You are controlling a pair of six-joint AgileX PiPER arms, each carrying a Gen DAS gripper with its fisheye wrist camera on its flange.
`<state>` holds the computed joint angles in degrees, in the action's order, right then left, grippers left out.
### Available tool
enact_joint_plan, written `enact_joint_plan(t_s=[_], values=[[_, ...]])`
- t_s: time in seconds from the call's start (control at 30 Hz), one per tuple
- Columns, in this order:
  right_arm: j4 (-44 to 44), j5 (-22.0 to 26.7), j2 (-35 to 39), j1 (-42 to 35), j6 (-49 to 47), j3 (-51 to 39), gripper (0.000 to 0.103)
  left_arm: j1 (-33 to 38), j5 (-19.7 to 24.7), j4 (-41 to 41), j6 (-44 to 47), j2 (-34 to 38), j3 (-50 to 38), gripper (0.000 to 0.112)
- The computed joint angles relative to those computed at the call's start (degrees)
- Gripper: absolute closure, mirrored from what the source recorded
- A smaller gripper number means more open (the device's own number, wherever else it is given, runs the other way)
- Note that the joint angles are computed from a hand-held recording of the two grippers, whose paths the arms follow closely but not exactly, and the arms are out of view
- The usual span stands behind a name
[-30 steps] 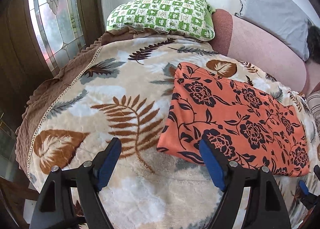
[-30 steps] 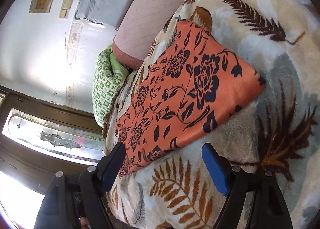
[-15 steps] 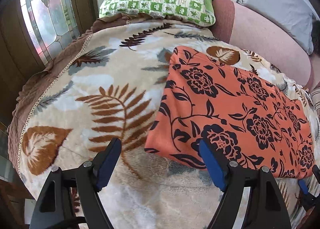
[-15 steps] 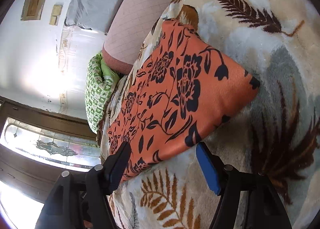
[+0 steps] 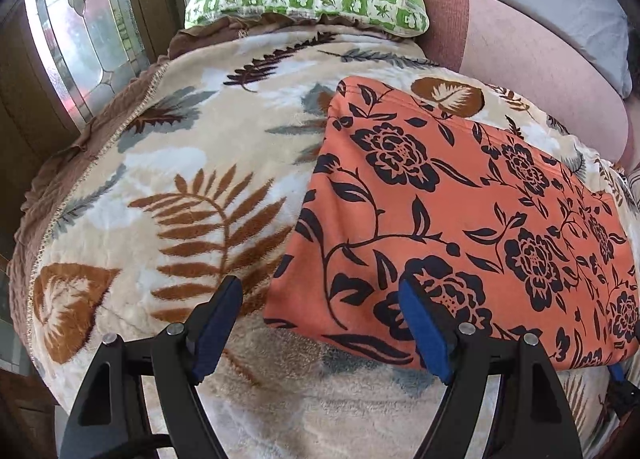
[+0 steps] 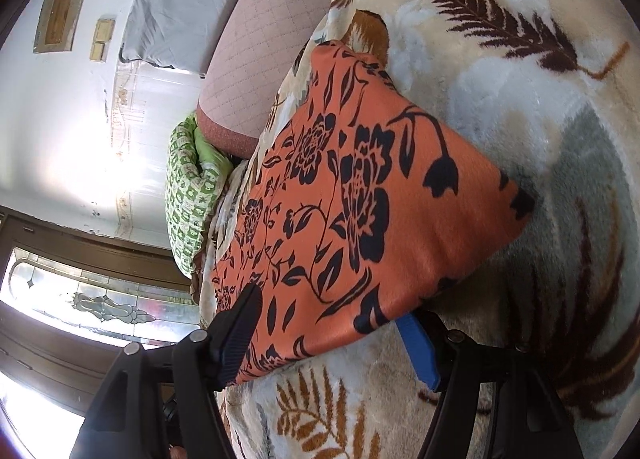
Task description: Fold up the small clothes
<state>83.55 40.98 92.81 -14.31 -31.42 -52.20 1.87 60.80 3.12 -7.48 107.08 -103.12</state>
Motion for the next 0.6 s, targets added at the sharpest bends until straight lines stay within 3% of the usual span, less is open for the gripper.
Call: enact_joint_plan(t_s=[0.23, 0.33, 0.43, 0.47, 0.5, 0.6], values=[[0.52, -3.29, 3.11, 1.17, 1.69, -3.52, 0.033, 3.27, 7.82, -10.08, 1.93, 9.71, -12.31, 0.032], [0.39, -5.04, 3.6, 1.95, 3.01, -4.17, 0.035, 5.09, 7.49, -14.13, 2.8, 9.81, -11.98, 0.032], [-4.14, -7.35, 4.08, 2.68, 7.99, -4.98, 0.055, 5.58, 5.67, -14.55, 4.41, 6.83, -7.69, 0.038], [-5.71, -7.85, 4.29, 2.64, 9.55, -4.98, 0.072, 5.35, 5.27, -13.67, 4.38, 5.5, -5.93, 0.043], [-4.99, -7.54, 4.53, 2.18, 9.17, -4.53, 0.077, 5.35, 4.72, -13.38, 4.39, 3.77, -3.67, 0.044], [-2.42, -6.82, 4.51, 1.57, 6.47, -3.61, 0.079, 6.3, 4.09, -15.57, 4.31, -0.29, 1.47, 0.044]])
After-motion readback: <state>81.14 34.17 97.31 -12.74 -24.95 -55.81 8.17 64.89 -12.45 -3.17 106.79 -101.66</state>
